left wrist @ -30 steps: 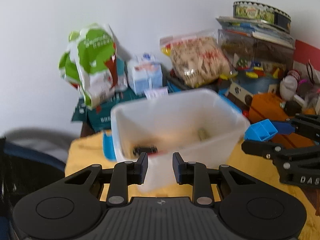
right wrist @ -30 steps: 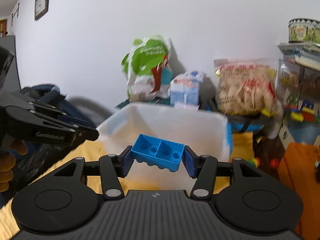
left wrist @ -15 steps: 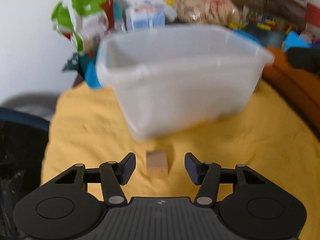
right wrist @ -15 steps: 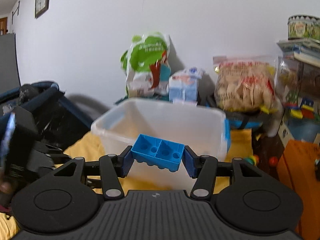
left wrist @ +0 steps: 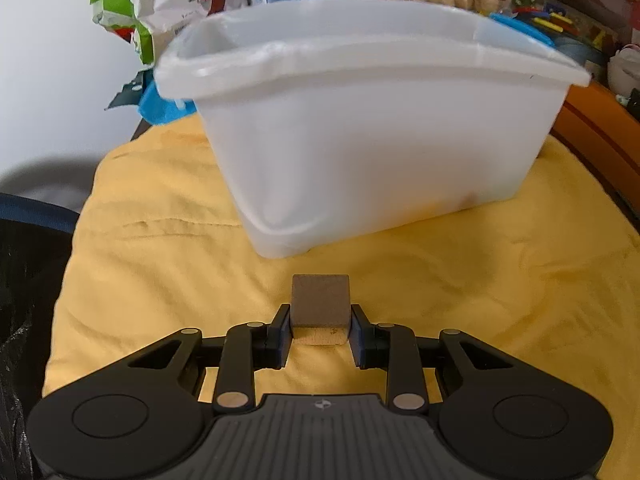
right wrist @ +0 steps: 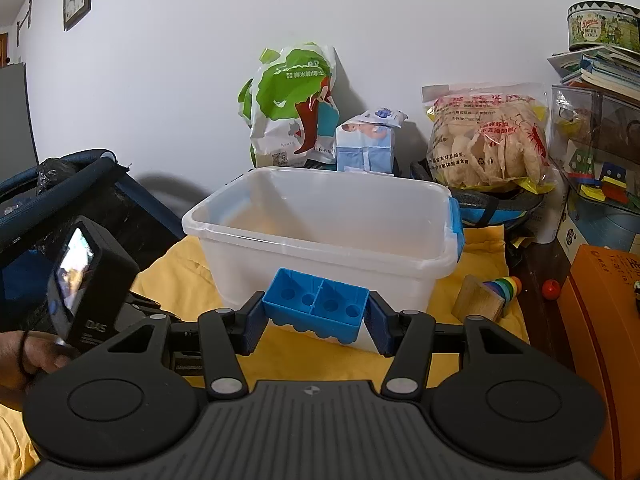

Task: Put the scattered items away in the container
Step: 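Carry the tan cube and blue brick over the white bin and open both tools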

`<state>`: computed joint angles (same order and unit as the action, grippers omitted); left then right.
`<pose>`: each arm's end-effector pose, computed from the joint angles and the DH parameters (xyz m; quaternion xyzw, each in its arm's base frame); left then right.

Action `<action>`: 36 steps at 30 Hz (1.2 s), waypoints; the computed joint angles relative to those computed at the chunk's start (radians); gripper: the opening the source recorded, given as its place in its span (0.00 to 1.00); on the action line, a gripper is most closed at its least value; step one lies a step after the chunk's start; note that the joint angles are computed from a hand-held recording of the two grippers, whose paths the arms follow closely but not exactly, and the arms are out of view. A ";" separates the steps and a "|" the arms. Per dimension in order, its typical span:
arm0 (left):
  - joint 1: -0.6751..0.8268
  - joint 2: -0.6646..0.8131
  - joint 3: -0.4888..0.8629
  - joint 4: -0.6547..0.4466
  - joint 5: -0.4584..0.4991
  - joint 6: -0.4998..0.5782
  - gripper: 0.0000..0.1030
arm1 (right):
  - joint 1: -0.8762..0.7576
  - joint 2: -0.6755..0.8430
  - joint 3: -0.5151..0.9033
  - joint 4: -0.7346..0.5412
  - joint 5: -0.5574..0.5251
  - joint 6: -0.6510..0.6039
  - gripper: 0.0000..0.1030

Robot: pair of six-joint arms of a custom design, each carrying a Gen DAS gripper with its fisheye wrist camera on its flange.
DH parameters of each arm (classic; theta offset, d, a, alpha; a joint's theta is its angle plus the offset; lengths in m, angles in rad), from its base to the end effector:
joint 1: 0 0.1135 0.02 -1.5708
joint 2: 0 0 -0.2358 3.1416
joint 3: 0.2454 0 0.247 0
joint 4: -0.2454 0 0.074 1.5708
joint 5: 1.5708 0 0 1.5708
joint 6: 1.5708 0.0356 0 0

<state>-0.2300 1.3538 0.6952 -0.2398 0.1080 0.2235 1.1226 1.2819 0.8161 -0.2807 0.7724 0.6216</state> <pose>0.2558 -0.0638 0.1590 0.2293 0.9145 -0.0520 0.3293 0.1380 0.2298 0.2180 -0.0642 0.8597 0.0621 0.5029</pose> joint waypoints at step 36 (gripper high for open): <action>-0.020 0.218 0.710 -0.391 -0.034 -0.051 0.63 | -0.407 0.292 0.367 -0.012 -0.301 -0.264 0.69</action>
